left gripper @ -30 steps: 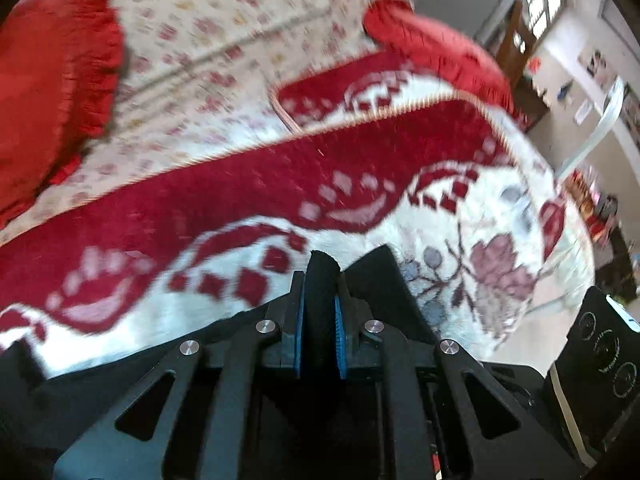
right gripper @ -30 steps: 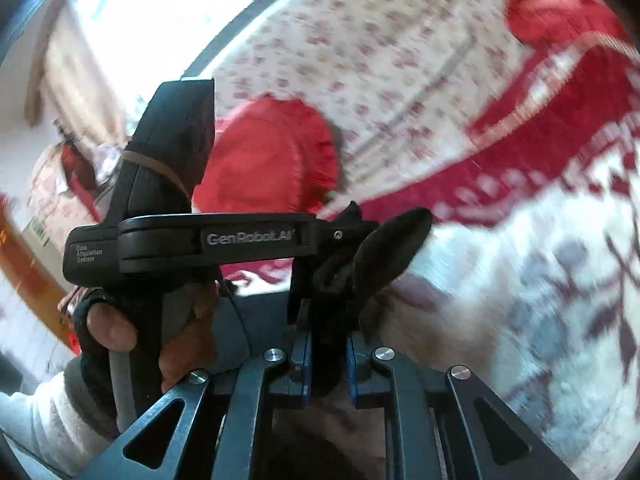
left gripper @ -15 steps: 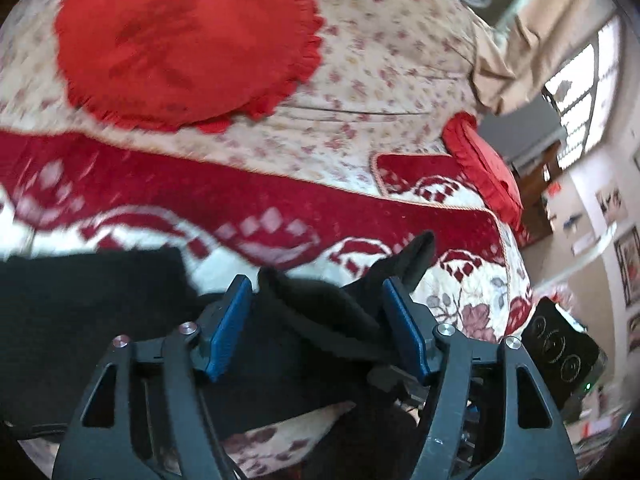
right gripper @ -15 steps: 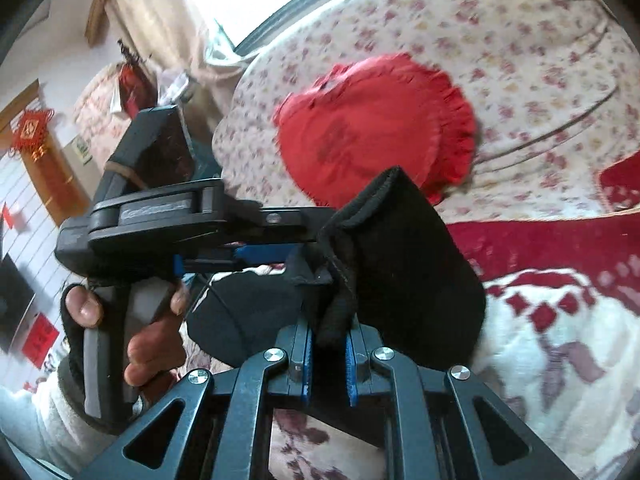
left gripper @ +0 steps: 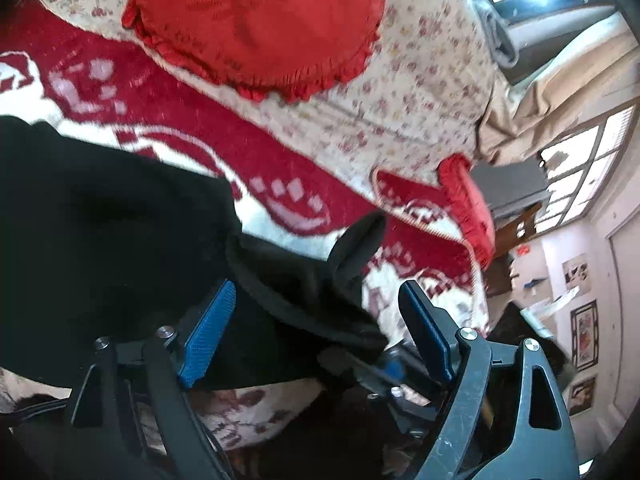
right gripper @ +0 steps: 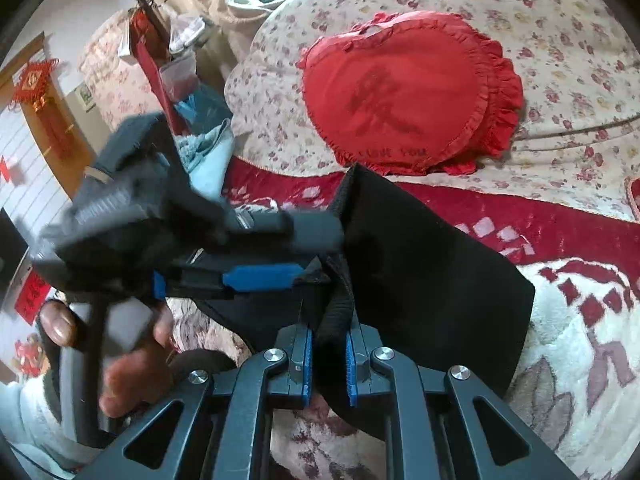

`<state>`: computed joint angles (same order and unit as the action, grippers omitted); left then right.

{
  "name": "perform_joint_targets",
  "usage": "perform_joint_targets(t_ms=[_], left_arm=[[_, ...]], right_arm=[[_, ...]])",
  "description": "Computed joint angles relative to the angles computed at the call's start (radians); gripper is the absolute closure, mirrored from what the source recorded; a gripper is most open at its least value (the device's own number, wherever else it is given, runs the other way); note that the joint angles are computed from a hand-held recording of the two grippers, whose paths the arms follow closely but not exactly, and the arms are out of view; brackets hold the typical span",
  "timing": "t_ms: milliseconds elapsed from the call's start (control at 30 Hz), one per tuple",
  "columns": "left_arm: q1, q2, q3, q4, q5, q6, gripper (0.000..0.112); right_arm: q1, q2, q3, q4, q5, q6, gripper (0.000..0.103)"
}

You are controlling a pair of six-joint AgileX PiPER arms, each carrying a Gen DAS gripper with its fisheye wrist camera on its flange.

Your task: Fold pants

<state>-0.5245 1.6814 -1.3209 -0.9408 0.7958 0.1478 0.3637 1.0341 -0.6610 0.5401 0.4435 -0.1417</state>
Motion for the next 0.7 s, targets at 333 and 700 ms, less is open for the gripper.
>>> perform_joint_targets(t_ms=[333, 700], left_arm=[[0.014, 0.021, -0.004, -0.024, 0.053, -0.009, 0.019], [-0.056, 0.039, -0.181, 0.387, 0.085, -0.206, 0.088]], right_arm=[[0.067, -0.013, -0.021, -0.138, 0.009, 0.161, 0.091], [0.173, 0.047, -0.084, -0.269, 0.000, 0.302, 0.091]])
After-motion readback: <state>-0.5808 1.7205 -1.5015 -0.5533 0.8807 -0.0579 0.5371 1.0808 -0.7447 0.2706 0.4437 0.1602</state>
